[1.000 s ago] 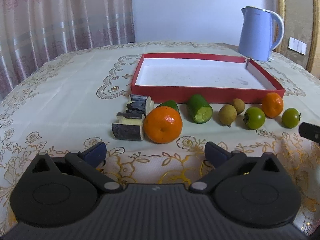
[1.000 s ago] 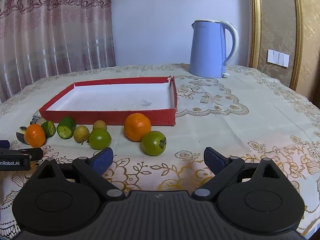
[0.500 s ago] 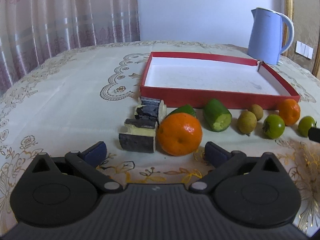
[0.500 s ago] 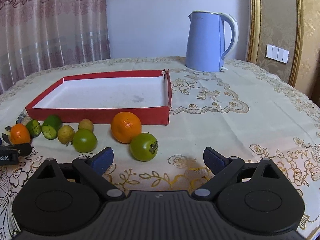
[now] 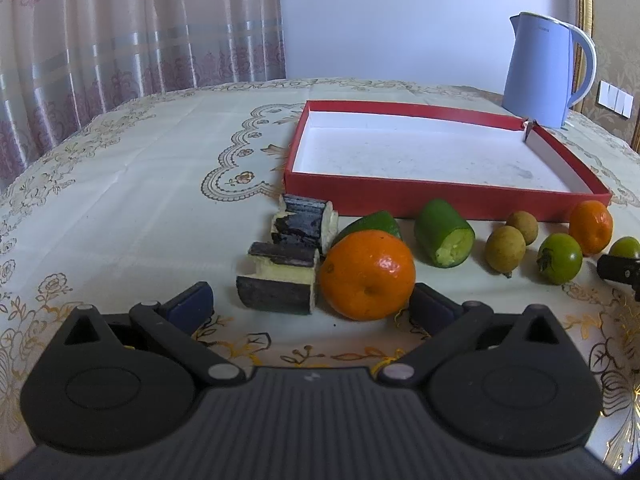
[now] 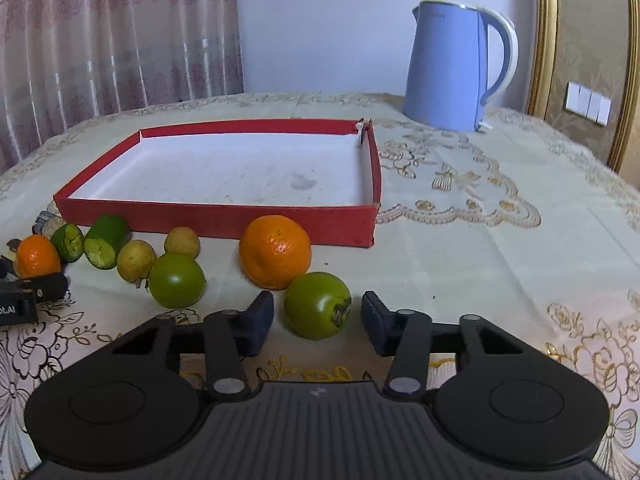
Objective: Organize fruits
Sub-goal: 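Close the right gripper around the green tomato-like fruit, then carry the green fruit with the right gripper over the red tray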
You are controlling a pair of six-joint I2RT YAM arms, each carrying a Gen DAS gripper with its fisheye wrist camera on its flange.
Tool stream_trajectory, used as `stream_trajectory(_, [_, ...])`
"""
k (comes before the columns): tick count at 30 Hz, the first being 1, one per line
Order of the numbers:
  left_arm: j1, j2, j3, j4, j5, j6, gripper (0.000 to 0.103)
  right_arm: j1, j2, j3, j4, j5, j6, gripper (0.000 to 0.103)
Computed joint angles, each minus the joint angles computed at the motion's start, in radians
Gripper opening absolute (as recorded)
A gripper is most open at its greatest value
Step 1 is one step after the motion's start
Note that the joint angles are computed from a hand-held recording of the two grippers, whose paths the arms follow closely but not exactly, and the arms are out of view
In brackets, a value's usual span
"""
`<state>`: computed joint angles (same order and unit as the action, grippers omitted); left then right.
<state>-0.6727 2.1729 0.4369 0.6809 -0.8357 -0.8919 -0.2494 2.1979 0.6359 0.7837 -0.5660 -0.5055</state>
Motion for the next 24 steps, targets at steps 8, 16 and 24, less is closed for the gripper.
stream_trajectory(8, [0.001,0.004,-0.004,0.013,0.001,-0.002,0.103,0.008,0.033,-0.039,0.123,0.006,-0.009,0.033])
stream_trajectory(16, [0.002,0.005,-0.004,0.017,0.003,-0.001,0.103,-0.005,-0.002,-0.046,0.099,-0.015,0.010,0.033])
stream_trajectory(24, [0.046,0.019,-0.002,0.089,0.034,0.098,0.103,0.037,-0.082,-0.023,0.112,-0.016,0.060,0.033])
